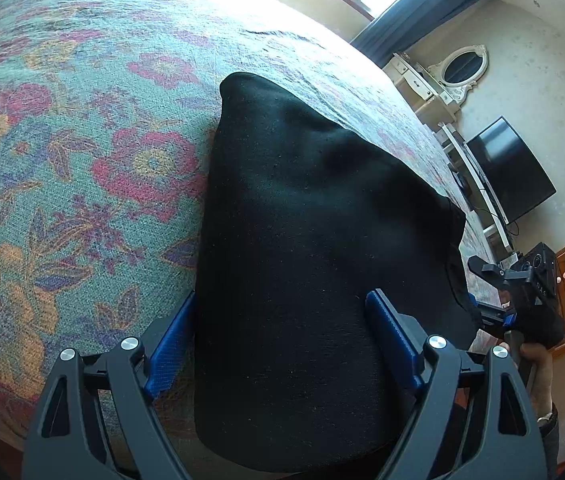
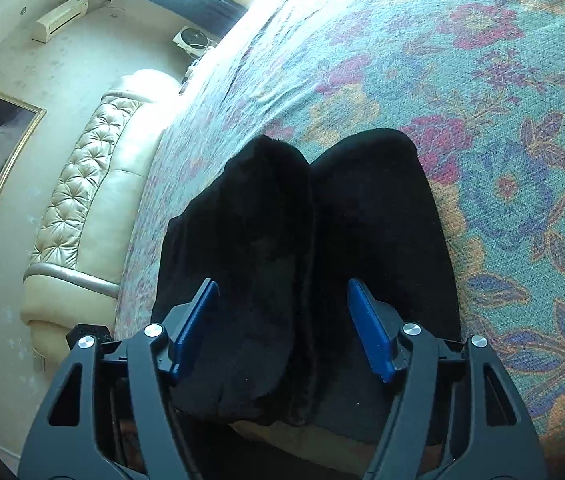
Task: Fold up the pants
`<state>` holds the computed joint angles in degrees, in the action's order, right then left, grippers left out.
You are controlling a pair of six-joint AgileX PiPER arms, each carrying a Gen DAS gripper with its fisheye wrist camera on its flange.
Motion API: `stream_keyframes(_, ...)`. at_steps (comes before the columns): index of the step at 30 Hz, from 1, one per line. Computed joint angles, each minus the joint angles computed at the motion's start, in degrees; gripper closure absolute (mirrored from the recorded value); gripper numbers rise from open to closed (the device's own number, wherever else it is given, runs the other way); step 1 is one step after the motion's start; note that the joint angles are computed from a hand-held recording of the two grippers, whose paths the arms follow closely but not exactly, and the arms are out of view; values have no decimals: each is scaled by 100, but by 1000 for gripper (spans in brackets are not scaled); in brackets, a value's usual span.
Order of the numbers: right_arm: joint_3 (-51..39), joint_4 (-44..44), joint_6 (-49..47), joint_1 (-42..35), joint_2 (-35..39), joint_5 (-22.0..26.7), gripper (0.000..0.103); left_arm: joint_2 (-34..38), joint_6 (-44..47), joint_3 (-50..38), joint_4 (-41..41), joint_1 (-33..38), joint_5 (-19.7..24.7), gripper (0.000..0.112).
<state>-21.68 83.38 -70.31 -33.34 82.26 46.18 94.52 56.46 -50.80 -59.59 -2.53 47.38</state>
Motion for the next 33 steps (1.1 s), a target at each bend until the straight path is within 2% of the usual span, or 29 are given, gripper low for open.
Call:
stream_keyframes(1,6,91,-95,103,116,45,96,2,-6,-2,-1,4,7,29)
stream_keyframes(2,-44,11,-78,-23,207,319,95,11,-22,-24,14,28,39,29)
stream_keyframes(3,-107,-249,61,-91,70,390,95,8,-86,-60,55,26,54,29)
stream_keyframes(6,-240,-909,651,-91,-751,224,95,-150,-187,-92,99,-32,12,29)
stream_keyframes(8,-349,-1387,962,-328,-1039,166,95,-251,-110,-80,19,-33,61,29)
stream_keyframes(11,-387,-1592,786,-849,-638,348,95,-198,60,-122,7,-38,170,29)
stream_keyframes(14,-221,-1225,208,-873,-176,145,93,-156,-55,-107,380,-425,-334,29)
stream_keyframes(16,-200,-1098,-24,-1010,-3,275,93,4,-60,-124,469,-511,-402,28)
stream_keyframes(18,-272,-1220,-31,-1271,134,609,90,117,208,-69,97,-329,-246,27)
stream_keyframes(21,-429,-1612,427,-1578,-50,1079,73,109,241,-93,194,-317,-217,27)
stream_keyframes(23,-465,-1883,684,-1844,-388,1292,39,94,120,-121,282,-274,-160,27)
stream_keyframes(25,-482,-2160,799,-2220,-661,1510,33,48,47,-109,284,-177,-12,27)
stream_keyframes(27,-394,-2303,728,-2793,-627,1798,24,40,52,-100,269,43,224,27)
stream_keyframes(29,-300,-2408,484,-3236,-134,2044,22,128,41,-115,248,356,573,27)
stream_keyframes(33,6,-2337,-181,-3563,802,1966,22,404,-34,-115,-36,1008,1382,27)
